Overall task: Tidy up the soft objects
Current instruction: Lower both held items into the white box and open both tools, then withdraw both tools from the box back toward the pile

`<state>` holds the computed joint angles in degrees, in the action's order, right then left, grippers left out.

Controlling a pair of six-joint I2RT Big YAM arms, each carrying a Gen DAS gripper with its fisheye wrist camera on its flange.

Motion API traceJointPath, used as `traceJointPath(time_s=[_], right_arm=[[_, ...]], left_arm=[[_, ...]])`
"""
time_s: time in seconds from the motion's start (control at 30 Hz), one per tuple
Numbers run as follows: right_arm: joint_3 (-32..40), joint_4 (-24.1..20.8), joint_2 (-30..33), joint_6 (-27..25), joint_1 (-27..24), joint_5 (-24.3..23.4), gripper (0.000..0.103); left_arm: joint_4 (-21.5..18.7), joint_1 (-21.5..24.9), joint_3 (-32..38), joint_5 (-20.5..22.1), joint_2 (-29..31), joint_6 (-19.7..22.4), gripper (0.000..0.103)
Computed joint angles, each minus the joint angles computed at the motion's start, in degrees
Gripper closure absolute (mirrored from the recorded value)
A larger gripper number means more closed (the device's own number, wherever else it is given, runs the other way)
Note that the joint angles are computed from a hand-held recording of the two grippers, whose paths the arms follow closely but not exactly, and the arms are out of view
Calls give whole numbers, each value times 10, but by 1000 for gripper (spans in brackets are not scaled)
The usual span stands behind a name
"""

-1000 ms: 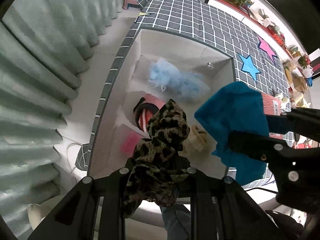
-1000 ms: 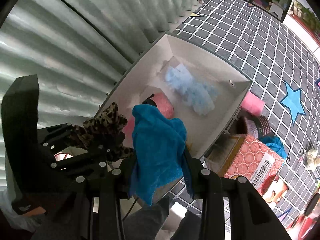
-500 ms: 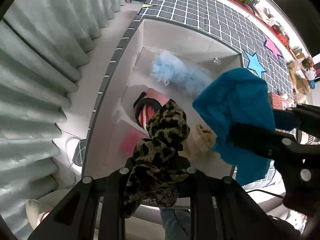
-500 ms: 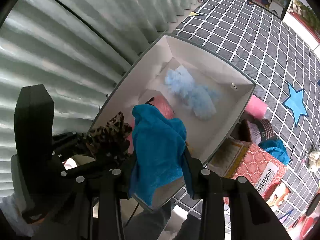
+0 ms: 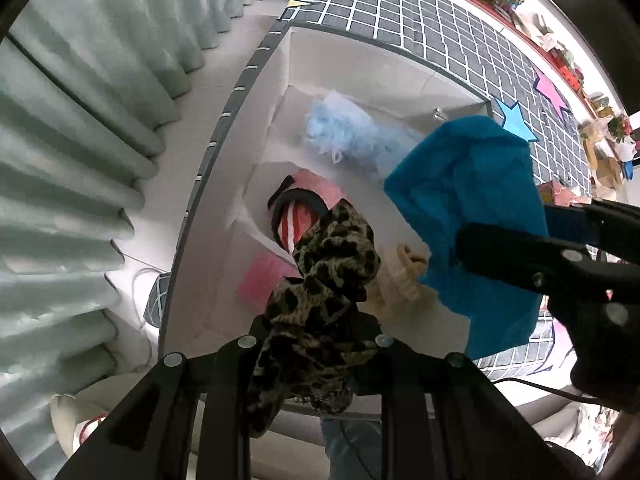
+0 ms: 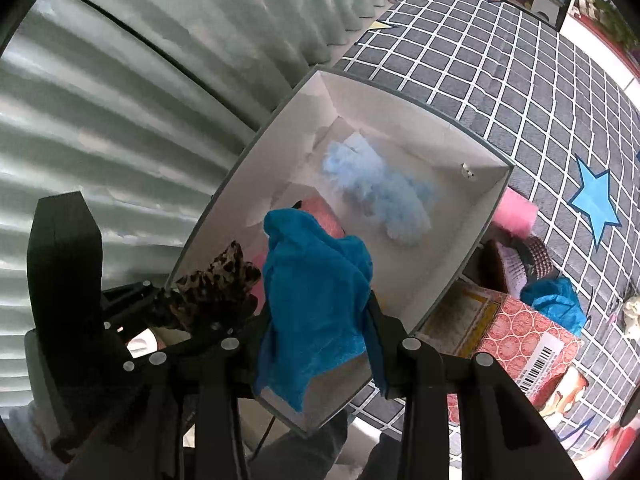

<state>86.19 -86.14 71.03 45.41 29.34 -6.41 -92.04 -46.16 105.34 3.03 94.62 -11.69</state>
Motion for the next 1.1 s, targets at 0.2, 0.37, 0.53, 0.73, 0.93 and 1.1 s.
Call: traceJointPath(time_s=[0.2, 0.37, 0.53, 0.73, 0.93, 1.1], right_arm=[[1, 4, -3, 2, -1, 3, 55], [2, 6, -10, 5, -2, 13, 26], [11, 3, -14, 2, -4, 25, 2], [21, -7, -39, 10, -29, 37, 2], [4, -37, -97, -4, -112, 49, 2], [-56, -67, -145, -9, -211, 34, 2]], left_arm=[[0, 3, 1, 7, -3, -12, 29], [-4, 1, 8, -2, -2, -21, 18], [6, 3, 10, -2, -5, -32, 0], [-5, 2, 39, 4, 9, -31, 0], [-17, -12, 83, 8, 30, -29, 0], [-34, -32, 132, 11, 60, -31, 0]])
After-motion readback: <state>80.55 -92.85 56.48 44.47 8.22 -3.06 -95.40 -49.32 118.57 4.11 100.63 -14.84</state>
